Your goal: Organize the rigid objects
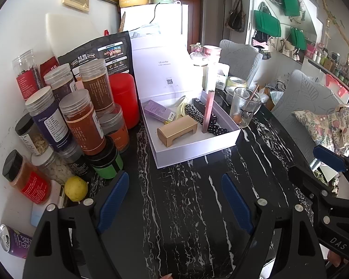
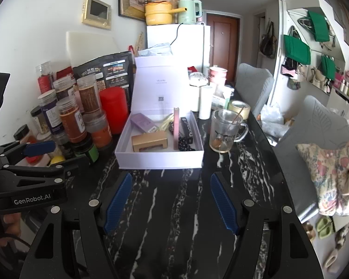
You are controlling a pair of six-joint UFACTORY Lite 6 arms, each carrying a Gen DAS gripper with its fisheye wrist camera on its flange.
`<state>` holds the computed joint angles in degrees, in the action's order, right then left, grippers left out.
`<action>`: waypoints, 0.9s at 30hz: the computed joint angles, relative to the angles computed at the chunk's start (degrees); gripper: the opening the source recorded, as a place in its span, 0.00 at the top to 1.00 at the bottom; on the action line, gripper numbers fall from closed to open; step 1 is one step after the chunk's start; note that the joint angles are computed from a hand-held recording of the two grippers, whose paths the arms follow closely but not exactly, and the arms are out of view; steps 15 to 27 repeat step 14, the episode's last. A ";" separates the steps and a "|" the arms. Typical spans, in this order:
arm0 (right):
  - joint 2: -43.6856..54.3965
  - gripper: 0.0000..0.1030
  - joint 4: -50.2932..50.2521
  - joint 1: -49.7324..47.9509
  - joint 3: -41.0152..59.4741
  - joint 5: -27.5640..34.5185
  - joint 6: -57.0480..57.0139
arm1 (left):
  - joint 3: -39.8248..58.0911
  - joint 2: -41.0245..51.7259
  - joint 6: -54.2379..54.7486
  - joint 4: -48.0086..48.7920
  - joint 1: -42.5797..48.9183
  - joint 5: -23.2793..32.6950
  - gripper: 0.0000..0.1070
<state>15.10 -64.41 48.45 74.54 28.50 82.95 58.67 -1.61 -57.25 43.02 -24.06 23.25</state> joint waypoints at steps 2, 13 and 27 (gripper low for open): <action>0.10 0.31 0.25 -0.18 0.08 -0.15 -0.38 | -0.01 0.07 -1.06 1.06 -0.15 0.30 0.23; 0.80 0.28 2.09 -1.50 -0.13 -2.35 -1.85 | -0.01 1.11 -3.67 3.21 -0.37 1.14 0.23; 0.87 0.28 2.09 -1.65 -0.25 -2.37 -1.76 | 0.05 1.31 -3.62 3.09 -0.25 1.20 0.23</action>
